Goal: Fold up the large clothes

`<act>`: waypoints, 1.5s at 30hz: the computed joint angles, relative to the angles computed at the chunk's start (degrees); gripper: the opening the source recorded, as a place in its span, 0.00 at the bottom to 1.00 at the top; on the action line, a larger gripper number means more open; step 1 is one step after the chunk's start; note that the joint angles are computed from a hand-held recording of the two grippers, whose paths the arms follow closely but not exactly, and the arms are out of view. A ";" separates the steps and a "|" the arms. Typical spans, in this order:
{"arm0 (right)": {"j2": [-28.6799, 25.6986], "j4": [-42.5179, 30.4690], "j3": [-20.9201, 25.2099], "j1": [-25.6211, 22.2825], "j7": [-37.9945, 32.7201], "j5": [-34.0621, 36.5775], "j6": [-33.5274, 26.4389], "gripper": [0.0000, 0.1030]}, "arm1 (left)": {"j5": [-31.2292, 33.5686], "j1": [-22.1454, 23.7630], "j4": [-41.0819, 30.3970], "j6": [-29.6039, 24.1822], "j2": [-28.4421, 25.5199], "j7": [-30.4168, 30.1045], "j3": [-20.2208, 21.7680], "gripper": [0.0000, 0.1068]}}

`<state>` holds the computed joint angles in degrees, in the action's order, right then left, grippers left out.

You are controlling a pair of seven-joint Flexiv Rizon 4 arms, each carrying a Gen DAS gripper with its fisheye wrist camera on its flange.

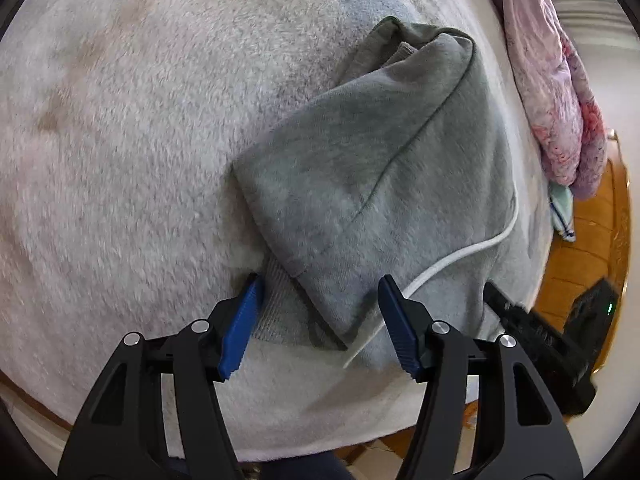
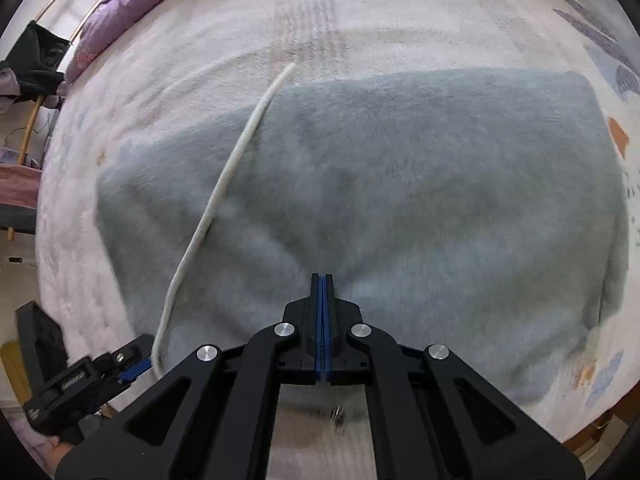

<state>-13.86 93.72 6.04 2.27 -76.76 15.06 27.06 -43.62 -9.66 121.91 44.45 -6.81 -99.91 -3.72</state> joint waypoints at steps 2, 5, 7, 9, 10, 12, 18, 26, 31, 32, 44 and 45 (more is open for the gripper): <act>1.54 2.18 0.42 0.19 0.46 0.08 0.45 0.00 | -0.87 -0.12 0.35 0.11 -0.12 1.19 -0.26 0.57; 2.40 5.01 0.42 0.46 -0.08 0.04 2.76 0.00 | -0.84 -0.37 0.96 0.51 0.18 2.40 -0.26 0.57; 1.64 4.96 0.21 0.01 -0.04 2.29 3.28 0.00 | -1.09 -0.35 0.63 0.46 -0.33 2.47 -0.35 0.57; 1.32 5.20 0.35 -0.11 -1.55 2.53 4.03 0.00 | -3.11 -0.48 1.17 1.39 -0.59 2.58 -0.55 0.57; 1.35 5.22 0.43 0.07 -1.92 2.14 4.15 0.00 | -3.97 -0.56 0.97 1.84 -0.97 2.38 -0.74 0.57; 1.55 5.28 0.35 -0.05 -1.70 2.52 4.21 0.00 | -6.28 -0.63 2.02 2.74 -0.64 3.89 -0.85 0.57; 3.48 6.22 0.34 -0.26 -0.06 3.56 6.22 0.03 | -4.48 0.19 2.06 0.41 -0.27 4.74 0.08 0.39; 9.15 10.78 2.20 3.12 -2.27 3.05 9.71 0.22 | -4.16 1.73 -0.80 -4.36 -1.56 7.40 0.10 0.11; 11.13 12.53 3.41 6.09 -6.78 7.12 11.92 0.34 | -8.82 2.47 -2.30 -7.01 0.06 12.70 0.14 0.10; 11.70 12.97 3.82 6.84 -8.29 7.05 12.92 0.41 | -9.01 2.59 -2.78 -7.66 0.48 13.60 0.32 0.10; 9.37 16.68 4.45 12.42 -9.70 -4.35 25.79 0.57 | -14.65 1.77 -6.12 -9.78 0.65 14.67 -0.04 0.10; 8.48 16.87 4.37 12.62 -9.30 -6.05 26.92 0.57 | -14.44 1.30 -7.29 -9.22 -0.09 13.78 -0.57 0.10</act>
<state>-5.38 110.58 10.41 14.89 -86.06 9.01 53.98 -58.06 -8.37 114.62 35.23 -6.90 -86.13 -4.29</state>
